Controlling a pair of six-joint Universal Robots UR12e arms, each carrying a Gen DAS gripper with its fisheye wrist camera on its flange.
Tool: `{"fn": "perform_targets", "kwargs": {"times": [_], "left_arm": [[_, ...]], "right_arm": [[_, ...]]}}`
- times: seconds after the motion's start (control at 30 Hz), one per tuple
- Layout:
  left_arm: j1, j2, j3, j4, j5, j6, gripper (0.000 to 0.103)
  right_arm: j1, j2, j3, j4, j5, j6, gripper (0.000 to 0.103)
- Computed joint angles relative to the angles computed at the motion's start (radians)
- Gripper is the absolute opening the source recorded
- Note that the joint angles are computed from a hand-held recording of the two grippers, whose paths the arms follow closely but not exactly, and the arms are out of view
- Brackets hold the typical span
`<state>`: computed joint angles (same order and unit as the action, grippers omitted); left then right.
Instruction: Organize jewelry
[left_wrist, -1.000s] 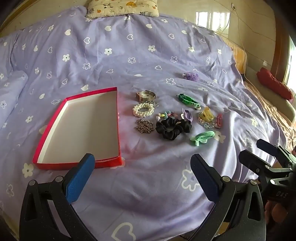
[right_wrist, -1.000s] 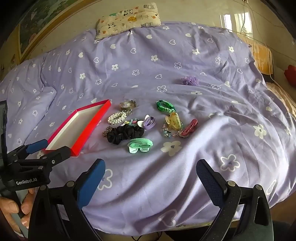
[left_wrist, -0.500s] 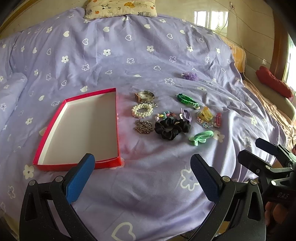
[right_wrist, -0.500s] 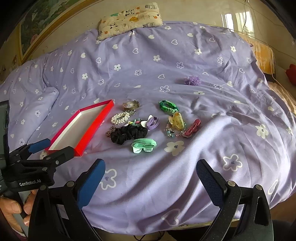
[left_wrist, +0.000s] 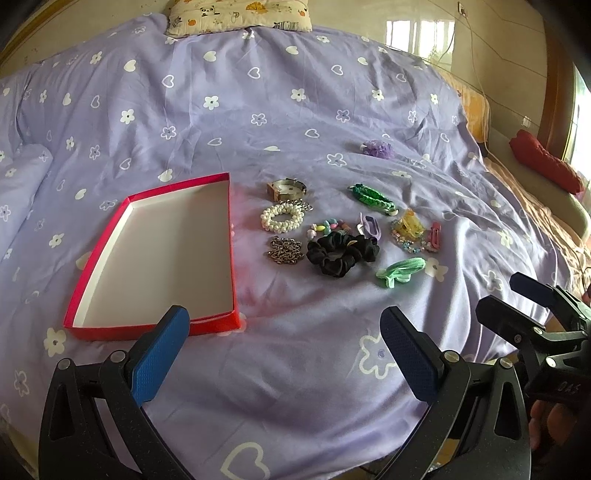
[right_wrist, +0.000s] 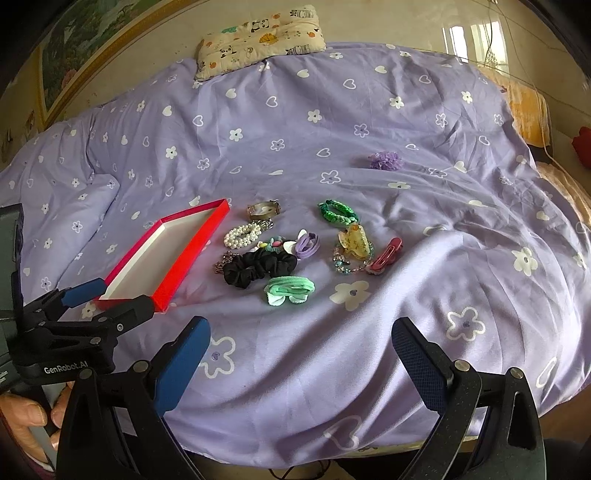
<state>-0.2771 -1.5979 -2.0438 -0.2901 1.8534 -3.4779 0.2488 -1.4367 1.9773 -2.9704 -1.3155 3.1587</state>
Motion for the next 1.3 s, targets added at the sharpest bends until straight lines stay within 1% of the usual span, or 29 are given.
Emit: {"fn": "perform_targets", "kwargs": {"times": [0.9,1.1,1.2,1.3], "left_arm": [[-0.001,-0.001,0.001,-0.003,-0.001,0.002,0.103],[0.004,-0.005,0.001,-0.009,-0.008,-0.001,0.103],[0.016,-0.021,0.005,-0.006,-0.025,0.003,0.103],[0.029,-0.030,0.018,-0.021,-0.050,0.013,0.103]], "right_arm": [[0.000,0.000,0.000,0.002,0.007,0.005,0.098],[-0.005,0.008,-0.006,0.018,0.034,0.020,0.093],[-0.006,0.018,-0.017,0.035,0.048,0.023,0.088],[-0.007,0.031,-0.031,0.038,0.054,0.015,0.087]]}}
